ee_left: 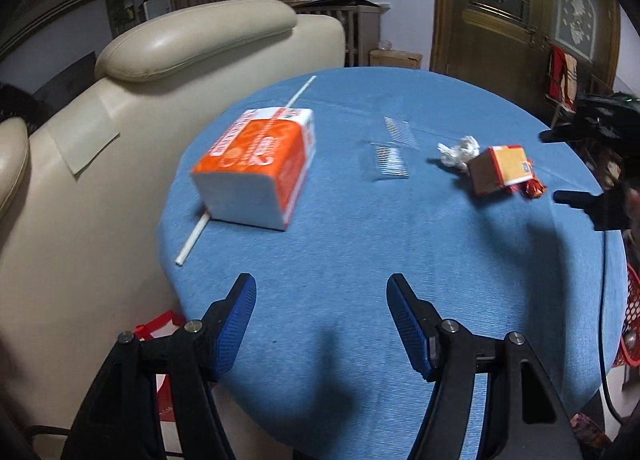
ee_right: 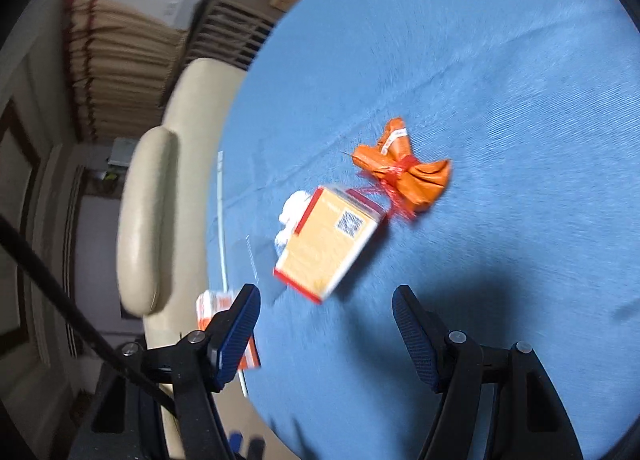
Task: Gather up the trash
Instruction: 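Grasp the yellow-and-red box with the right gripper, then grasp the clear plastic container with the left gripper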
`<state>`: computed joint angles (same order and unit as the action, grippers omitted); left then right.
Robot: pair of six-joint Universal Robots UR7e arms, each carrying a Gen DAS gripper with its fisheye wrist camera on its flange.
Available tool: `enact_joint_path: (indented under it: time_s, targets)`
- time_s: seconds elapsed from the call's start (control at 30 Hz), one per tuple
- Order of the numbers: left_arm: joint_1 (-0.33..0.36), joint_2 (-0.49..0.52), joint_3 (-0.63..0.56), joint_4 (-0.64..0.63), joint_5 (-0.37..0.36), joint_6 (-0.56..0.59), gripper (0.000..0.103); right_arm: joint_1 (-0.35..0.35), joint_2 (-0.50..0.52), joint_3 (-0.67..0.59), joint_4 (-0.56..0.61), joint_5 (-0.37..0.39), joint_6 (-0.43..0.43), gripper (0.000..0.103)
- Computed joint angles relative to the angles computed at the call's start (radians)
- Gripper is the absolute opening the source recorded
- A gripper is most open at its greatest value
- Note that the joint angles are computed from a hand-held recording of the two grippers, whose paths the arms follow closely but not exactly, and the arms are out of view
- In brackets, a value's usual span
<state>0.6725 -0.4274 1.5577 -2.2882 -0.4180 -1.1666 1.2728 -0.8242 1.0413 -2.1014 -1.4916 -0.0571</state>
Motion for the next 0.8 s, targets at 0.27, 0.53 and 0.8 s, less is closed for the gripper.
enact_joint_path:
  time_s: [0.27, 0.53, 0.8]
  targets:
    - [0.002, -0.035, 0.051, -0.013, -0.002, -0.023, 0.069, 0.058, 0.147, -0.154, 0.014, -0.142, 0.199, 0.072]
    - [0.022, -0.018, 0.01, -0.123, 0.009, 0.116, 0.069, 0.068, 0.155, -0.101, -0.063, -0.187, 0.083, 0.057]
    - [0.103, 0.144, -0.296, -0.298, -0.037, 0.459, 0.072, 0.021, -0.009, 0.107, -0.115, -0.092, -0.152, 0.057]
